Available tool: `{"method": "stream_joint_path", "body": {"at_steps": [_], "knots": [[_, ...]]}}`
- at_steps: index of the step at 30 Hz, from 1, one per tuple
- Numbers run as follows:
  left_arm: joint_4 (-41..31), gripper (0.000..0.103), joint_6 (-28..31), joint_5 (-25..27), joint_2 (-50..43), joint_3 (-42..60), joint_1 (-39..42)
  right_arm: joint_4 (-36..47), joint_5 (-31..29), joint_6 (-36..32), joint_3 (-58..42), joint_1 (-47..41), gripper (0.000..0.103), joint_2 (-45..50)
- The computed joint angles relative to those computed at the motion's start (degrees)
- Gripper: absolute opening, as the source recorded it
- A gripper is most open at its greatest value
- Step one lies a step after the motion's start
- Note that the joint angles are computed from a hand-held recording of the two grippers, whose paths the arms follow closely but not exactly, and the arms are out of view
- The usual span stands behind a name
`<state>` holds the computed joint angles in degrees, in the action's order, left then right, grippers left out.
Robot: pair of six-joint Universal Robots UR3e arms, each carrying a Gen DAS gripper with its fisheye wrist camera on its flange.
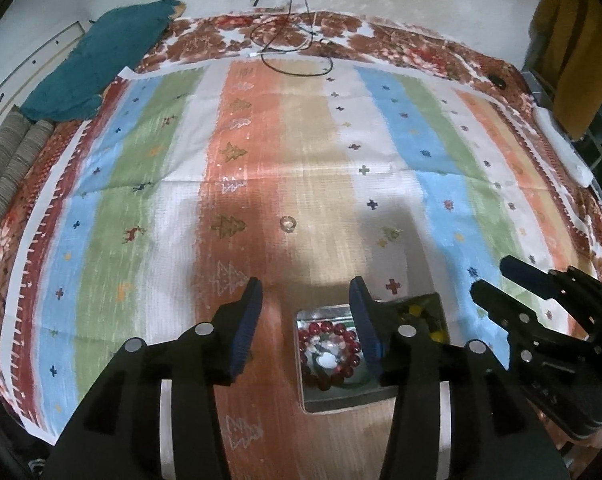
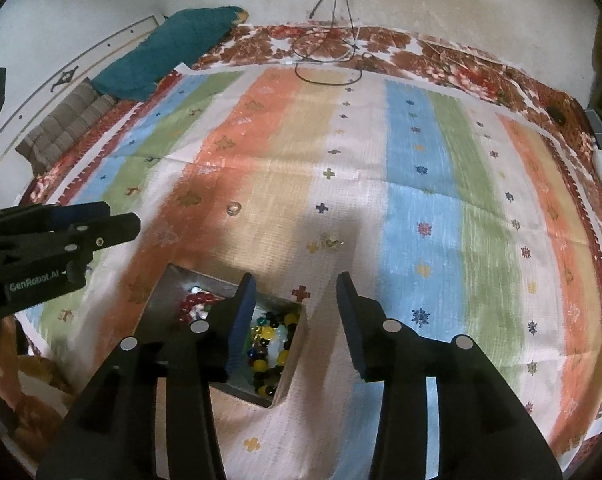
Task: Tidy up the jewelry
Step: 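Open the left tool over the tin while the right tool releases the yellow-black bracelet into it, then move both tools over the two small rings on the cloth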
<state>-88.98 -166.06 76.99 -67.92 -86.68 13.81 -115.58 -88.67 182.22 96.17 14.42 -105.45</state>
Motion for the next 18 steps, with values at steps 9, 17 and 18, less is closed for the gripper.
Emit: {"method": "stream_joint_path", "body": {"at_steps": [9, 17, 18], "knots": [[1.8, 0.052, -0.3, 2.8, -7.5, 4.9, -3.2, 0.0, 1.1, -0.5, -2.3, -2.0, 0.046, 4.1], [3.8, 0.054, -2.5, 5.7, -13.7, 6.8, -5.4, -0.5, 1.0, -0.6, -4.2, -2.4, 0.052, 9.3], [3.9, 0.054, -2.7, 5.9, -14.4, 7.0, -5.4, -0.5, 0.9, -0.6, -4.6, -2.6, 0.052, 10.0]]}}
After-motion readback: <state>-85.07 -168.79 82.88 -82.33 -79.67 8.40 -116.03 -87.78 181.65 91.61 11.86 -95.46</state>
